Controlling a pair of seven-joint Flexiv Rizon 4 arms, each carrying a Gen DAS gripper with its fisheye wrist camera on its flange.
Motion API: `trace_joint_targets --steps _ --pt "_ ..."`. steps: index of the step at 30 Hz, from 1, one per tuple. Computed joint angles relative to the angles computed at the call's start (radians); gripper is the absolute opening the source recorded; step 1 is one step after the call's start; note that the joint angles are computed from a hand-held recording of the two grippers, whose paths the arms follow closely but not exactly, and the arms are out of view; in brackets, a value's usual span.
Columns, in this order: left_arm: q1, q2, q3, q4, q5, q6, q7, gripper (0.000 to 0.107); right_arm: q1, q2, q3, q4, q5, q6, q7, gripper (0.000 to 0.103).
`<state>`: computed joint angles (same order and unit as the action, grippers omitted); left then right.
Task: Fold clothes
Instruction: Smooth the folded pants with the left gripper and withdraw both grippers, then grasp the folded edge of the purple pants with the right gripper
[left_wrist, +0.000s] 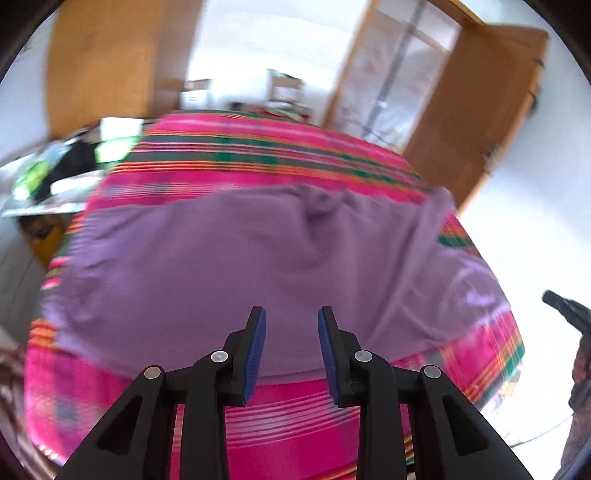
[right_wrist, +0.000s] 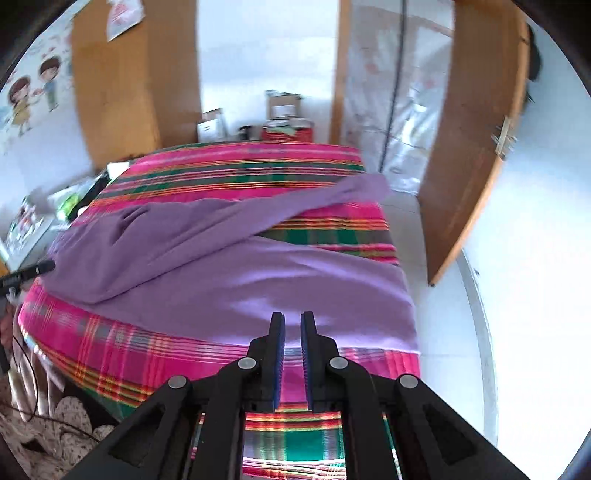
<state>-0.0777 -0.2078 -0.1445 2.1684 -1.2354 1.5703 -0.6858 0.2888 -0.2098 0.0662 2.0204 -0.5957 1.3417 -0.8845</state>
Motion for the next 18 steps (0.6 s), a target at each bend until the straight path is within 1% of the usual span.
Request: trace_joint_targets --steps 1,3,5,6,8,10,12,16,17,18 --pt "-0.004 -0.013 0.005 -0.011 0.036 -0.015 -0.014 0.03 -0.003 -0.015 -0.003 0.002 0.01 0.026 0.013 0.009" --pt "-0.003 -0.041 0.01 -0.036 0.12 -0.047 -0.053 0.03 -0.014 -0.051 0.011 -0.007 0.062 0.058 -0.009 0.011" --pt "0.003 -0.066 0.016 -0.052 0.208 -0.065 -0.103 0.03 0.001 -0.107 0.004 -0.038 0.092 0.074 -0.005 0.011" --pt "0.006 -0.077 0.019 -0.058 0.248 -0.07 -0.128 0.03 0.002 -0.136 0.015 -0.066 0.121 0.073 -0.013 0.011" --pt "0.016 -0.099 0.02 -0.074 0.313 -0.086 -0.17 0.03 -0.031 -0.211 0.086 -0.152 0.22 0.054 -0.094 0.012" --pt "0.037 -0.115 0.004 -0.088 0.343 -0.098 -0.195 0.03 -0.012 -0.259 0.083 -0.211 0.249 0.045 -0.122 0.016" --pt "0.071 -0.127 -0.036 -0.094 0.34 -0.085 -0.194 0.03 -0.002 -0.312 0.085 -0.289 0.276 0.032 -0.151 0.02" --pt "0.111 -0.152 -0.09 -0.107 0.358 -0.053 -0.186 0.03 0.01 -0.411 0.097 -0.455 0.326 -0.024 -0.193 0.022" --pt "0.125 -0.155 -0.107 -0.109 0.361 -0.054 -0.182 0.03 0.013 -0.435 0.101 -0.497 0.338 -0.043 -0.204 0.024" --pt "0.14 -0.158 -0.127 -0.11 0.358 -0.055 -0.17 0.03 0.026 -0.453 0.088 -0.531 0.34 -0.06 -0.203 0.026"
